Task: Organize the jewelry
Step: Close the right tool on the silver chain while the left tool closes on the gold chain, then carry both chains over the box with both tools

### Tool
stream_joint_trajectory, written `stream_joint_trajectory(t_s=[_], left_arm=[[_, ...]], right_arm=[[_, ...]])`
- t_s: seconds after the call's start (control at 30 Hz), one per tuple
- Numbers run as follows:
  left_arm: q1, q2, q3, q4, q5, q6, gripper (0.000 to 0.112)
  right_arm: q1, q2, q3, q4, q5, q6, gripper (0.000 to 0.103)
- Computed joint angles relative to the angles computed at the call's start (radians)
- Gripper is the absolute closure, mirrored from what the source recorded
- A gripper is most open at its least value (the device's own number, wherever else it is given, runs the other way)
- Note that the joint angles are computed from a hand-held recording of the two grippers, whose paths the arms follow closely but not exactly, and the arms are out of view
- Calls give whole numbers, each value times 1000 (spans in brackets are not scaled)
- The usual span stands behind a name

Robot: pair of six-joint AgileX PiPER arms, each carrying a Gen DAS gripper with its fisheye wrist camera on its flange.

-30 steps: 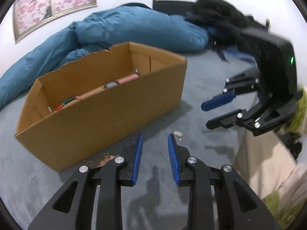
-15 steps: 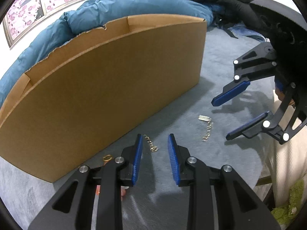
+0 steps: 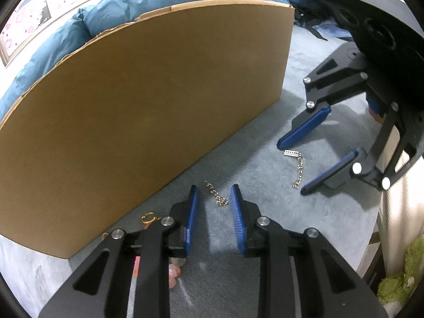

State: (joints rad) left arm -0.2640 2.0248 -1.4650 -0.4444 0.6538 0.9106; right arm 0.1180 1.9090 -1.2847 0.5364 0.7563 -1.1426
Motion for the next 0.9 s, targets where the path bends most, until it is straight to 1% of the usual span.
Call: stream_joint_trajectory(t_s=[0.1, 0.2, 0.23, 0.27, 0.3, 0.37, 0.5, 0.57, 0.67, 0.7, 0.9], left_arm=[[-6, 5, -6, 3, 3, 2, 94], [-2, 12, -13, -3, 9, 8, 98], [0, 16, -19, -6, 14, 8, 98], [-1, 20, -28, -3, 18, 2, 100], [1, 24, -35, -1, 20, 1, 103], [-2, 27, -42, 10, 18, -15, 108], [-3, 25, -53, 18, 21, -31, 109], [-5, 15, -40, 12, 9, -26, 109], [2, -1, -26, -6, 3, -11, 109], [2, -11, -17, -9, -4, -7, 109], [6, -84, 58, -36, -36, 32, 109]], right_arm=[[-11, 14, -22, 2, 28, -9, 71], [-24, 25, -37, 2, 44, -21, 79], [-30, 28, -42, 6, 54, -25, 83], [-51, 61, -80, 12, 72, -43, 88], [-53, 64, -84, 13, 74, -43, 91], [-63, 65, -90, 15, 84, -51, 99], [-73, 45, -69, 39, 69, -69, 101], [-85, 31, -54, 50, 65, -82, 102], [-80, 23, -40, 55, 38, -80, 102], [-78, 9, -16, 62, 22, -85, 102], [-84, -56, 30, 82, -5, -94, 102]])
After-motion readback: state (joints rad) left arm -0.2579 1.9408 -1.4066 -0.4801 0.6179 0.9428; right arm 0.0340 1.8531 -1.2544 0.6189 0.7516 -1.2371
